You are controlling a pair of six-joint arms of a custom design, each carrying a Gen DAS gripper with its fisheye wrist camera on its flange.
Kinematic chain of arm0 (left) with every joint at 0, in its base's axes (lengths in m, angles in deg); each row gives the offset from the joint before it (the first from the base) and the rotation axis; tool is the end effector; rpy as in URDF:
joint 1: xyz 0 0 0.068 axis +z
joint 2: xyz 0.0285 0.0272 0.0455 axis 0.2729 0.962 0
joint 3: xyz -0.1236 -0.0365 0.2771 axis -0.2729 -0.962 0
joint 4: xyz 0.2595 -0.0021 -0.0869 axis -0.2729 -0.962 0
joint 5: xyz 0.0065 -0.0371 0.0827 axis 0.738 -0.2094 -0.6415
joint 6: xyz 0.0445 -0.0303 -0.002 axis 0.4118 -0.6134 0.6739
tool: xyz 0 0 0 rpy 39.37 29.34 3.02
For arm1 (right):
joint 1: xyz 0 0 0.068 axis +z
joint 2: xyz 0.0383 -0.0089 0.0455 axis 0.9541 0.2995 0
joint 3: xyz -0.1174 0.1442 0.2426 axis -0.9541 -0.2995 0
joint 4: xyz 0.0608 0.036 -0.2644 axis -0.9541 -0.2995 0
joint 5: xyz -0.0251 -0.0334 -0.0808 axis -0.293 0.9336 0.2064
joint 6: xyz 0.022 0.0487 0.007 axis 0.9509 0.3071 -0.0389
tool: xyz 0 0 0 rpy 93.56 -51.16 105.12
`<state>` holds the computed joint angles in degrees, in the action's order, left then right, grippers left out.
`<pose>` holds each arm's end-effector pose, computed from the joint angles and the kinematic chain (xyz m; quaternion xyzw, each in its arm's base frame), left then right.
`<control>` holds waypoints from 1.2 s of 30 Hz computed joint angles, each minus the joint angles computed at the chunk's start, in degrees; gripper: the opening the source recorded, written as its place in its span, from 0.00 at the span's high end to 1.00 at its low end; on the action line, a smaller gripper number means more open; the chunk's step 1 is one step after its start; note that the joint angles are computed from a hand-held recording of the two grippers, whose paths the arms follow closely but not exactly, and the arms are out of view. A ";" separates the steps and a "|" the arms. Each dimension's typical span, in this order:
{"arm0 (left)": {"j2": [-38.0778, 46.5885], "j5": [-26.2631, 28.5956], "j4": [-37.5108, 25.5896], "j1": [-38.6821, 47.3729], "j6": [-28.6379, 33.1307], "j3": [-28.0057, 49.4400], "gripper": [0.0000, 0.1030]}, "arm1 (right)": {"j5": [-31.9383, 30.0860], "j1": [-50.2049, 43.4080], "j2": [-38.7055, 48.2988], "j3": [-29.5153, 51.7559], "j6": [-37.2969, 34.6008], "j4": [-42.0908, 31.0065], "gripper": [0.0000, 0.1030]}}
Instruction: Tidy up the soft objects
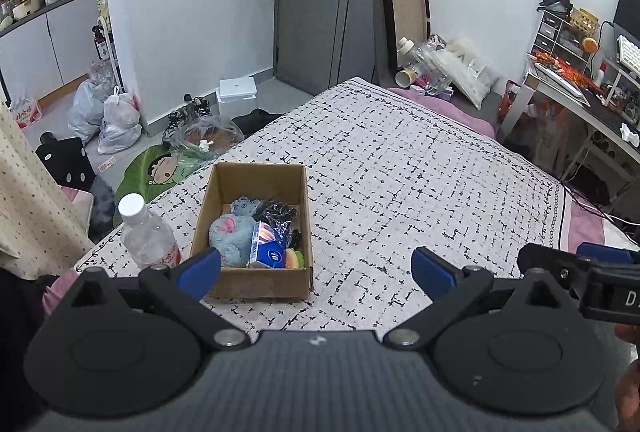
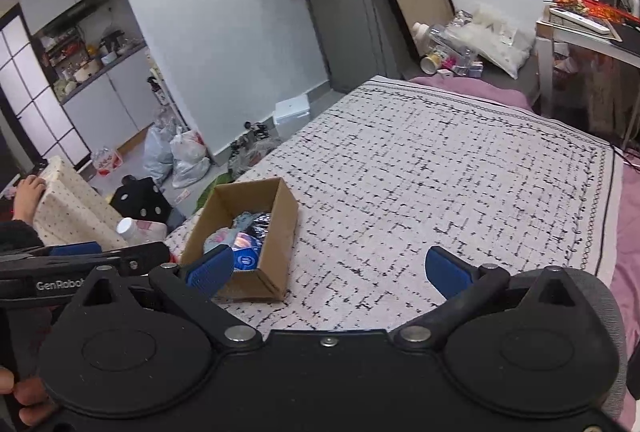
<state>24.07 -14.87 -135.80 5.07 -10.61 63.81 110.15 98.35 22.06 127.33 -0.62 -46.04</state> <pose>0.3491 -0.0750 0.4261 0.1949 0.9007 -0.1190 0.3696 0.2661 0.1134 0.3848 0.1785 0.8840 0.0592 0.4280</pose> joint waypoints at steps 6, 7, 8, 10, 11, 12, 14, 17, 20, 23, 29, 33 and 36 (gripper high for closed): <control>-0.98 0.18 -0.01 -0.05 0.36 -0.93 0.02 | -0.35 0.19 -0.42 -0.27 -0.09 0.10 0.00; -1.03 0.11 -0.04 -0.15 0.34 -0.95 0.02 | -0.30 0.23 -0.38 -0.26 -0.10 0.11 0.00; -1.17 0.11 -0.01 -0.14 0.42 -1.06 0.02 | -0.19 0.32 -0.35 -0.22 -0.08 0.04 0.00; -1.42 -0.02 0.08 -0.13 0.56 -1.28 0.02 | -0.08 0.49 -0.45 -0.45 -0.20 0.24 0.00; -1.50 0.02 0.17 -0.06 0.57 -1.40 0.02 | -0.03 0.58 -0.48 -0.54 -0.24 0.29 0.00; -1.52 0.05 0.23 -0.03 0.52 -1.51 0.02 | -0.05 0.56 -0.39 -0.50 -0.30 0.22 0.00; -1.47 0.11 0.20 0.10 0.36 -1.54 0.02 | -0.07 0.51 -0.13 -0.35 -0.42 0.06 0.00; -1.36 0.35 -0.09 0.25 0.18 -1.33 0.02 | 0.06 0.79 -0.07 -0.13 -0.63 -0.07 0.00; -1.46 0.37 0.06 0.34 0.27 -1.46 0.02 | 0.41 1.15 -0.01 0.01 -0.54 -0.15 0.00; -1.52 0.49 0.08 0.49 0.23 -1.59 0.02 | 0.54 1.25 0.04 0.07 -0.48 -0.32 0.00; -1.40 0.72 -0.20 0.68 0.42 -1.36 0.02 | 0.99 1.34 0.64 0.57 -0.48 -0.74 0.00; -1.49 0.78 -0.04 0.64 0.35 -1.60 0.02 | 1.06 1.43 0.71 0.52 -0.41 -0.80 0.00; -1.60 0.69 -0.02 0.48 0.24 -1.92 0.02 | 1.07 1.40 0.66 0.61 -0.41 -1.01 0.00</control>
<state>22.47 -14.18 -135.82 5.55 -10.37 61.88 111.22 99.75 22.72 127.94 -1.03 -47.05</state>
